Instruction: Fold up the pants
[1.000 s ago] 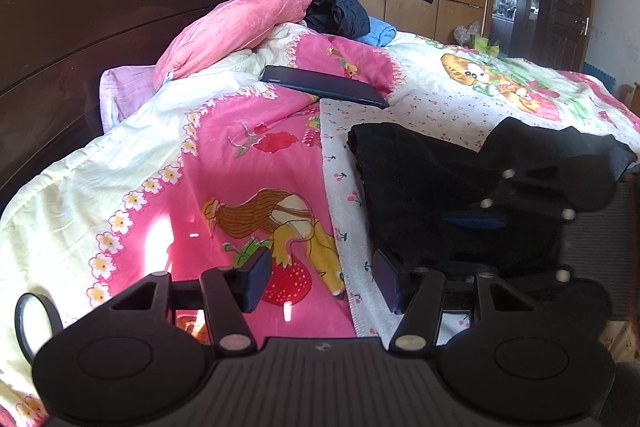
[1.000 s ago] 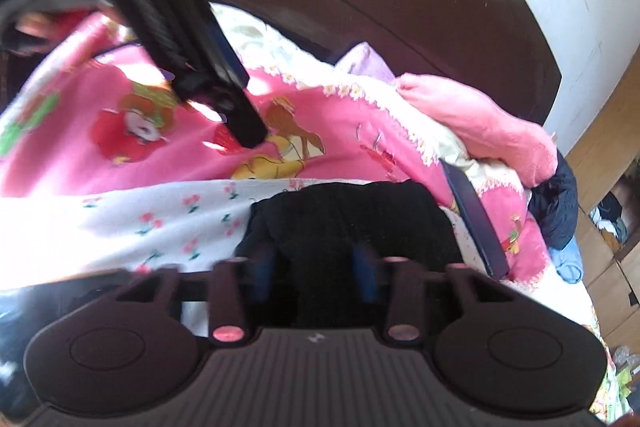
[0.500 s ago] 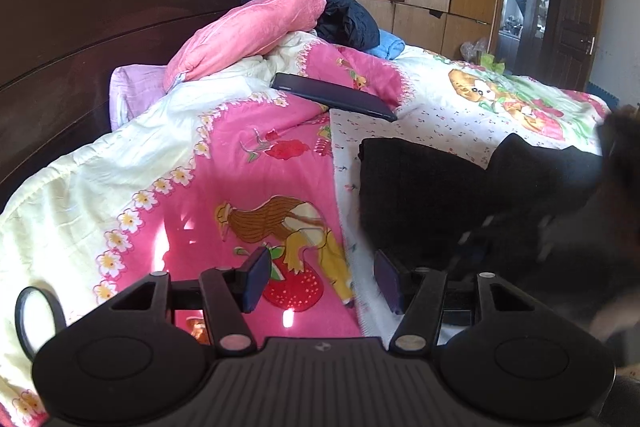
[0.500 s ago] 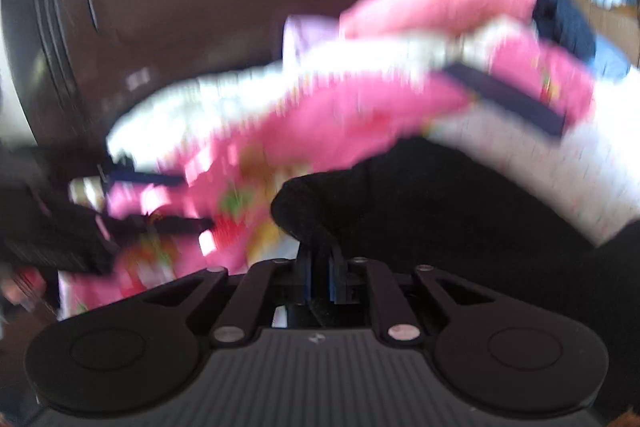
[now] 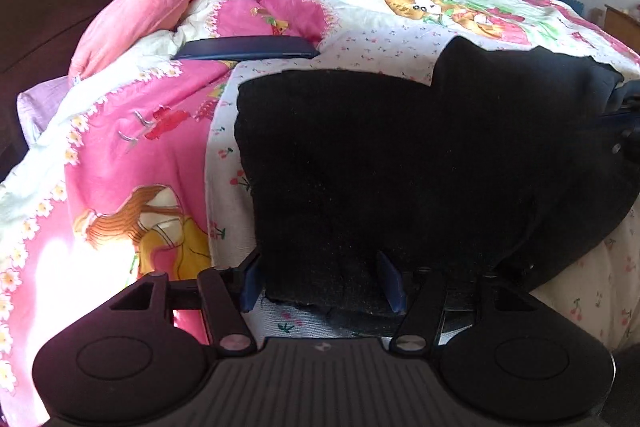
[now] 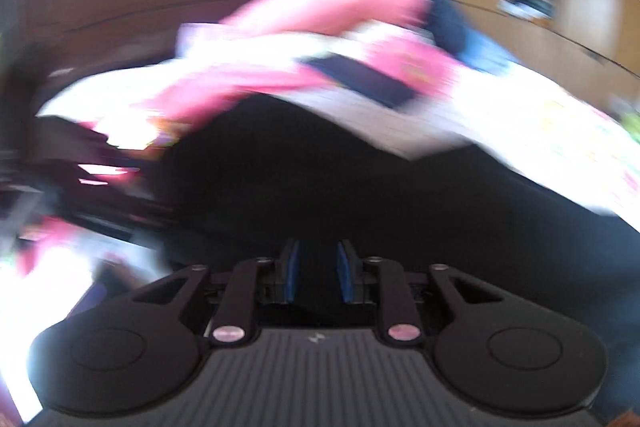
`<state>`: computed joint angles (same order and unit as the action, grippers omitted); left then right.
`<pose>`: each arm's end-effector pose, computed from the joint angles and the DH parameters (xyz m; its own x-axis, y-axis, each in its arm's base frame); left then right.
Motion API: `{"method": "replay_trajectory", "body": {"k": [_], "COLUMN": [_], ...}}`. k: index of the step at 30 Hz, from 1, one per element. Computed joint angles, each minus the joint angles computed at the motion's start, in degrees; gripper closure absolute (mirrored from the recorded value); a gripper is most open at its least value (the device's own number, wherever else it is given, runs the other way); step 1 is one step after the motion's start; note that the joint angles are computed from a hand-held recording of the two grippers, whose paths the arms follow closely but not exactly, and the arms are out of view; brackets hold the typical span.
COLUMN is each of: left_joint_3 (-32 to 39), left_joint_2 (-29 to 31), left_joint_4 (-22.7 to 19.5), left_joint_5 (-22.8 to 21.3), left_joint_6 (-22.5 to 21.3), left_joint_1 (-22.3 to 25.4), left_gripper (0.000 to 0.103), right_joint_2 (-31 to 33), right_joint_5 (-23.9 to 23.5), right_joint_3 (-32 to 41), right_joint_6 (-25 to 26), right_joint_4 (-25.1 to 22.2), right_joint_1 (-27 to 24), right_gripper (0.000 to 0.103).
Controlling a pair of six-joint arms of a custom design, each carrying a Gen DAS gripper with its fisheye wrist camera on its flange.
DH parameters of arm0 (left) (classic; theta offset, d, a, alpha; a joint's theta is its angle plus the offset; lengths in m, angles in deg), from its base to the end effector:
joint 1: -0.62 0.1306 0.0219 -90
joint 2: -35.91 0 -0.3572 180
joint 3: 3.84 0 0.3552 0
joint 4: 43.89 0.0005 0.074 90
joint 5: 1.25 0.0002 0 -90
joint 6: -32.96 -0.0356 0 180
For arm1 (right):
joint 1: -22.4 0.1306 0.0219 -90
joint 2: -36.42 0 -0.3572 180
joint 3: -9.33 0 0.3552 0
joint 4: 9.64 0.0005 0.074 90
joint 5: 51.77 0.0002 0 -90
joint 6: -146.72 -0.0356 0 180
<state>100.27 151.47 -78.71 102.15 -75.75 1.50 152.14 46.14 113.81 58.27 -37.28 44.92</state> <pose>0.5992 0.0005 0.3037 -0.6377 0.3023 -0.7084 0.3693 0.9272 0.0631 0.5658 0.2287 0.3144 -0.5720 -0.2662 -0.7758 -0.2960 0.9491 -0.1074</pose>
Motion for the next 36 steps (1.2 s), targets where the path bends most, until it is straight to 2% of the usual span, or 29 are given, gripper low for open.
{"method": "replay_trajectory", "body": {"k": [3, 5, 9, 12, 14, 17, 19, 20, 23, 24, 27, 30, 33, 34, 36], "left_joint_3": [0.54, 0.39, 0.31, 1.09, 0.74, -0.61, -2.28, -3.11, -3.36, -2.64, 1.20, 7.15, 16.14, 19.64, 26.43], "left_joint_2": [-1.04, -1.59, -1.53, -0.05, 0.59, 0.21, -1.00, -1.88, -3.47, -3.20, -0.72, 4.39, 11.30, 13.79, 18.56], "left_joint_4": [0.03, 1.70, 5.56, 6.41, 6.59, 7.71, 11.38, 13.42, 16.78, 17.20, 16.46, 16.05, 14.26, 12.95, 9.97], "left_joint_5": [-0.57, -2.41, -9.70, -17.54, -22.62, -29.23, -35.08, -36.03, -35.20, -34.31, -28.25, -22.83, -17.56, -16.31, -14.11], "left_joint_6": [3.20, 3.16, 0.34, -1.95, -2.65, 0.33, 3.17, 4.71, 9.57, 10.19, 10.77, 12.75, 15.62, 15.90, 15.75], "left_joint_1": [-0.79, -2.50, -6.90, -9.26, -10.13, -10.89, -12.02, -12.48, -14.05, -14.80, -17.46, -21.26, -24.50, -25.71, -27.62], "left_gripper": [0.031, 0.031, 0.028, 0.027, 0.027, 0.026, 0.026, 0.026, 0.025, 0.021, 0.019, 0.019, 0.019, 0.019, 0.019], "right_joint_2": [-3.51, -4.85, -4.98, -4.03, -4.96, -4.65, -3.15, -3.32, -2.81, -2.78, -2.11, 1.25, 6.07, 7.33, 10.07], "right_joint_5": [5.75, 8.42, 7.62, 7.52, 5.13, 5.28, 5.69, 4.48, 2.75, 3.11, 3.74, 5.07, 4.77, 3.89, 0.66], "right_joint_3": [-3.31, -4.17, -2.83, -1.57, -3.72, -4.58, -3.02, -3.46, -3.43, -3.44, -1.57, 4.25, 10.95, 12.34, 15.64], "right_joint_6": [-6.98, -11.17, -18.83, -18.58, -18.22, -16.51, -18.75, -20.56, -24.44, -24.78, -26.86, -28.72, -31.40, -32.39, -34.99], "right_joint_4": [-1.26, -1.77, -1.39, 0.99, 5.24, 7.97, 7.22, 6.99, 7.08, 7.24, 5.94, -0.16, -7.04, -8.01, -10.14], "right_joint_1": [-5.75, -9.79, -18.24, -21.79, -23.83, -25.33, -25.95, -26.29, -26.90, -27.15, -28.82, -31.17, -33.40, -34.08, -35.29], "right_gripper": [0.081, 0.081, 0.079, 0.076, 0.076, 0.074, 0.073, 0.073, 0.073, 0.073, 0.073, 0.072, 0.074, 0.078, 0.081]}}
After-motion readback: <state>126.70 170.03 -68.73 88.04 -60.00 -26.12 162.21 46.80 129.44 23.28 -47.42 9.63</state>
